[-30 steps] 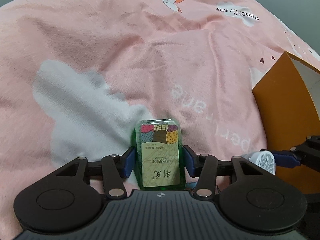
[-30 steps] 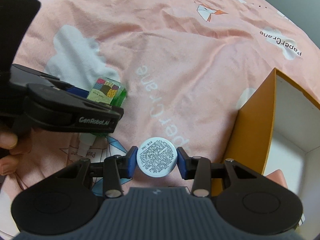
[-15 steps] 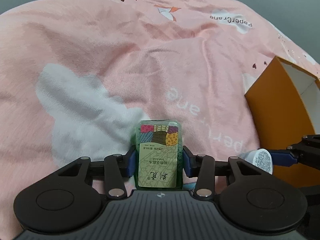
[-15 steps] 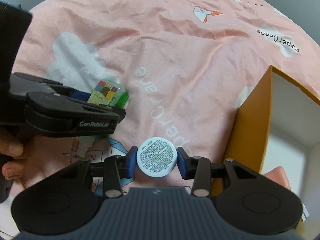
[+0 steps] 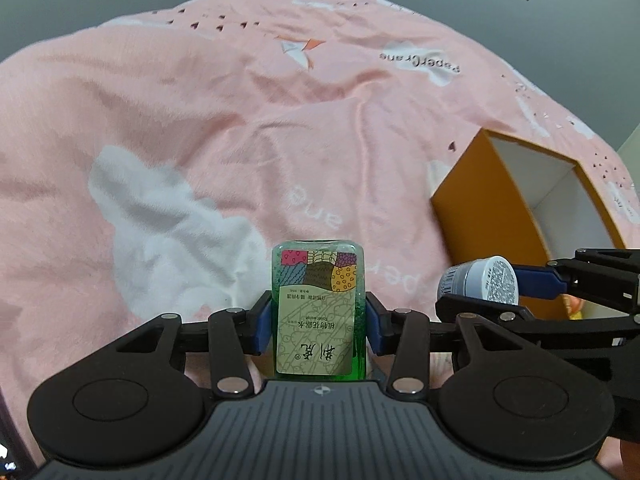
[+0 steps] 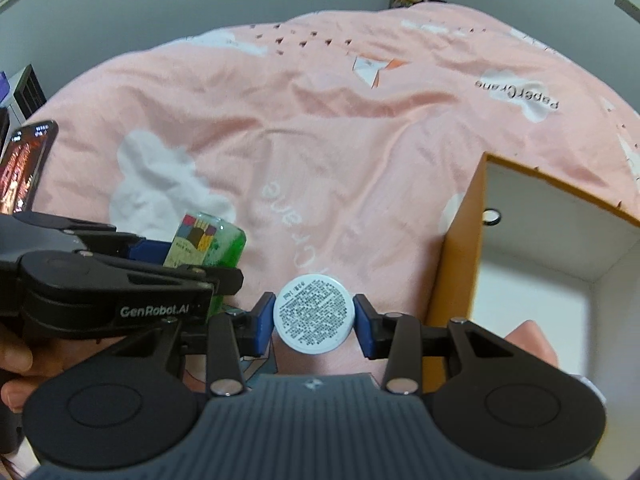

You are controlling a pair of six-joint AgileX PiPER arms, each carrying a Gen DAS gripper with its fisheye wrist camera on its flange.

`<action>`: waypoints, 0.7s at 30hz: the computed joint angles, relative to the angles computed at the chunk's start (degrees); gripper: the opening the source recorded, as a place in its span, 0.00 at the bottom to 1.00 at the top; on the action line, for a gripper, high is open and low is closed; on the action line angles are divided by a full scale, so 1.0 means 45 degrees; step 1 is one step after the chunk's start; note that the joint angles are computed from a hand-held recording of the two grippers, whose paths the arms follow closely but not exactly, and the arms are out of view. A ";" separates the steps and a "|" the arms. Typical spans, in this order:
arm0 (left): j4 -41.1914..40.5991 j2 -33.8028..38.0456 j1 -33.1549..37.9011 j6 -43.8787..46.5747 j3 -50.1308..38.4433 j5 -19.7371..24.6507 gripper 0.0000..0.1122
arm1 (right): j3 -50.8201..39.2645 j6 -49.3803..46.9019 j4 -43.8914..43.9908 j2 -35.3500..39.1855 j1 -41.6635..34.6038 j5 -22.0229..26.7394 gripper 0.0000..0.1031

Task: Organize rigid objects
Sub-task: 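Lift and carry green bottle and white tin over the orange box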

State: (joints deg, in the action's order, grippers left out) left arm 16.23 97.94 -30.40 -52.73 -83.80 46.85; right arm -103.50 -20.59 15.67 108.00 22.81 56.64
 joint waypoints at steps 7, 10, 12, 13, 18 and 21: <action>0.0297 -0.0356 -0.0274 -0.0140 -0.0375 0.0009 0.45 | 0.0878 0.0028 -0.0120 -0.1156 -0.0151 -0.0743 0.40; 0.0287 -0.0380 -0.0369 -0.0027 -0.0664 -0.0014 0.45 | 0.1053 0.0038 -0.0067 -0.1585 -0.0345 -0.0953 0.40; 0.0351 -0.0366 -0.0471 -0.0012 -0.0897 0.0015 0.45 | 0.1158 0.0007 -0.0025 -0.1847 -0.0506 -0.1080 0.40; 0.0357 -0.0338 -0.0508 -0.0006 -0.1049 0.0010 0.45 | 0.1183 -0.0028 -0.0014 -0.1945 -0.0582 -0.1118 0.40; 0.0333 0.0044 -0.0770 0.0291 -0.2140 -0.0003 0.45 | 0.1147 -0.0111 0.0231 -0.2288 -0.1160 -0.1184 0.40; 0.0169 0.0359 -0.0988 0.0703 -0.2875 -0.0035 0.45 | 0.1044 0.0022 0.0094 -0.2363 -0.1482 -0.1201 0.40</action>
